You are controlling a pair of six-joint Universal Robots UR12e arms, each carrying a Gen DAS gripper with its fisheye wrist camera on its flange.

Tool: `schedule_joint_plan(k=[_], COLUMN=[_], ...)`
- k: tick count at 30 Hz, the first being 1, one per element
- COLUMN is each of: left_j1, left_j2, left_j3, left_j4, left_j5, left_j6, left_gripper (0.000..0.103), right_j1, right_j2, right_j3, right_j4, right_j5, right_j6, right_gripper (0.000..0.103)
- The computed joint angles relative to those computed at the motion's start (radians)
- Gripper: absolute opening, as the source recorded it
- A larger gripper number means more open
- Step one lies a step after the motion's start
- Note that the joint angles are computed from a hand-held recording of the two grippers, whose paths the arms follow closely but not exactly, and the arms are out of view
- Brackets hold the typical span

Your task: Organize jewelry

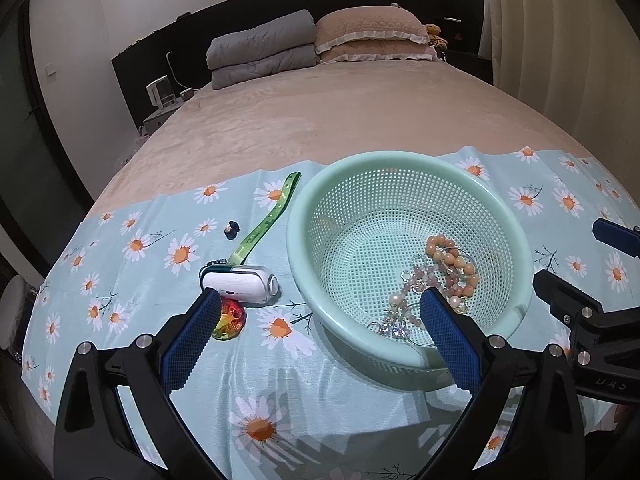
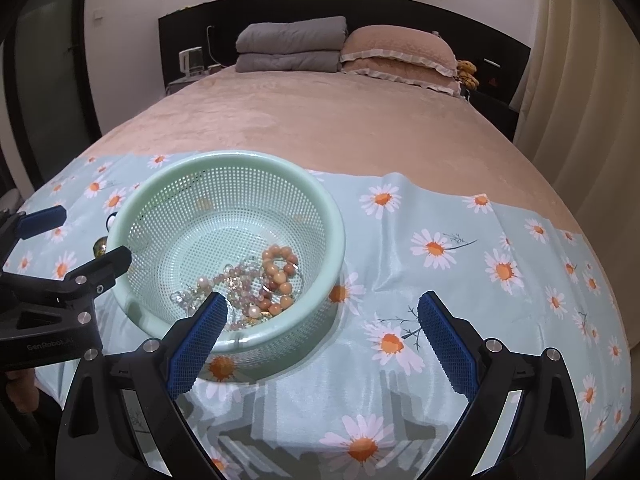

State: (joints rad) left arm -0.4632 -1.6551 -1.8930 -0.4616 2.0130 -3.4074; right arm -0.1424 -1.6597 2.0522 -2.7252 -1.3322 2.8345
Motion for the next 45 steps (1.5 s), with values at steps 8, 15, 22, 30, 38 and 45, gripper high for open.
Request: schedule_joint_plan(k=[8,15,22,30,38,45], left_j1=[0.001,-0.003,-0.001,0.000,0.006,0.000], left_j2=[0.002,0.002,0.002,0.002,0.008,0.004], left_j3=[0.000,0.001,-0.002,-0.002,-0.008,-0.005], left_j4=[0.008,0.020,0.029,0.026,0.038,0.040], left_j5=[-0.016,-0.026,-0.047,-0.045,-0.078,-0.062], left_j6=[0.001,0.017,0.021,0.022,0.029,0.044], left_gripper=[0.097,0.097,0.097,0.097,0.097,0.097], right_j1=[0.002,-0.003,-0.005,-0.005,-0.002,-0.001], right_j2=[0.001,-0.001,-0.001,0.002,0.001,0.003], right_j3=[-0.005,-0.006,-0.007,-0.012,-0.012,-0.013], right_j4=[0.022,0.031,0.033,0.050,0.052,0.054], right_j5=[0.001,0.006,-0.001,-0.012,-0.016,-0.022], right_j6=[-0.003,-0.001,0.016,0.027,0.024,0.025], right_gripper=[0.092,0.093,0.094,0.094,0.095,0.095])
